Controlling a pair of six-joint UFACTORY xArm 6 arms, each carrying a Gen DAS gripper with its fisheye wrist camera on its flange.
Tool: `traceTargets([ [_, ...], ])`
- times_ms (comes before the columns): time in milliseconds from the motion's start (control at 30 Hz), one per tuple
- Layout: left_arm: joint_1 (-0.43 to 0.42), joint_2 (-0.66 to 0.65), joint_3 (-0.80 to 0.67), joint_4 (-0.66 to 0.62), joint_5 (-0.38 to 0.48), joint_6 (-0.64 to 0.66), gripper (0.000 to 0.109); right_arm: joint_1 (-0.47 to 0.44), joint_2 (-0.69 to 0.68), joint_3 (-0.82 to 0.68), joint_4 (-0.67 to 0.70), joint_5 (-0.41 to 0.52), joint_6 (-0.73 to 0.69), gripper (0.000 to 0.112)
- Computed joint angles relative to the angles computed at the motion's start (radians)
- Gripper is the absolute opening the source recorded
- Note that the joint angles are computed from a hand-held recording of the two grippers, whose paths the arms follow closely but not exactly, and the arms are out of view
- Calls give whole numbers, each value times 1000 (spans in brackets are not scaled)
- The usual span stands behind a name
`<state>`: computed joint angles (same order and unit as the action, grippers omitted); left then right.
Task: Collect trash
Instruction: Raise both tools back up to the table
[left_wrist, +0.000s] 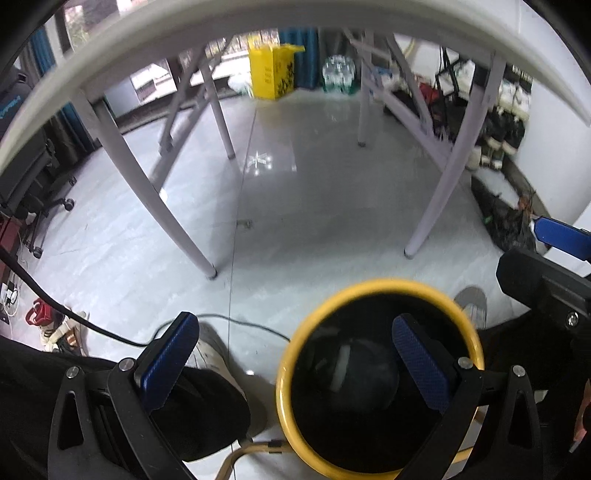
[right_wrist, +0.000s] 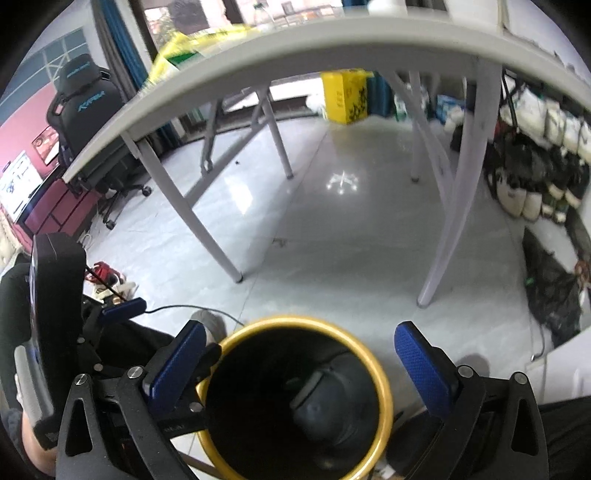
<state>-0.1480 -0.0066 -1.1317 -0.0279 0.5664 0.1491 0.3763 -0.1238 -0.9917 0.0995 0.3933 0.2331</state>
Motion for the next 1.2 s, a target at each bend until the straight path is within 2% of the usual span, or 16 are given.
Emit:
traceTargets([
  [300,52,-19,-51,-107,-57,69,102,20,-29,-77,-127,-48,7,84],
  [467,83,-2,-105,-127,-85,87,102,32,16,-199,-139,-43,-26,84],
  [667,130,58,-217,-190,-123,143,102,48,140,-432,-183,10,-33,84],
  [800,148,96,-258,-181,-156,132,102,53,248,-589,-204,59,-32,84],
  [833,152,109,-272,-172,-154,116,102,53,262,-609,-220,73,-19,84],
  [900,160,131,-307,-228,-119,138,102,50,294,-643,-201,96,-28,84],
  [967,164,137,-314,-269,-119,159,102,45,328,-679,-195,122,-26,84],
  [1100,165,154,-343,-259,-105,148,102,40,359,-708,-253,147,34,94],
  [1200,165,139,-330,-256,-105,155,102,45,378,-728,-292,165,54,94],
])
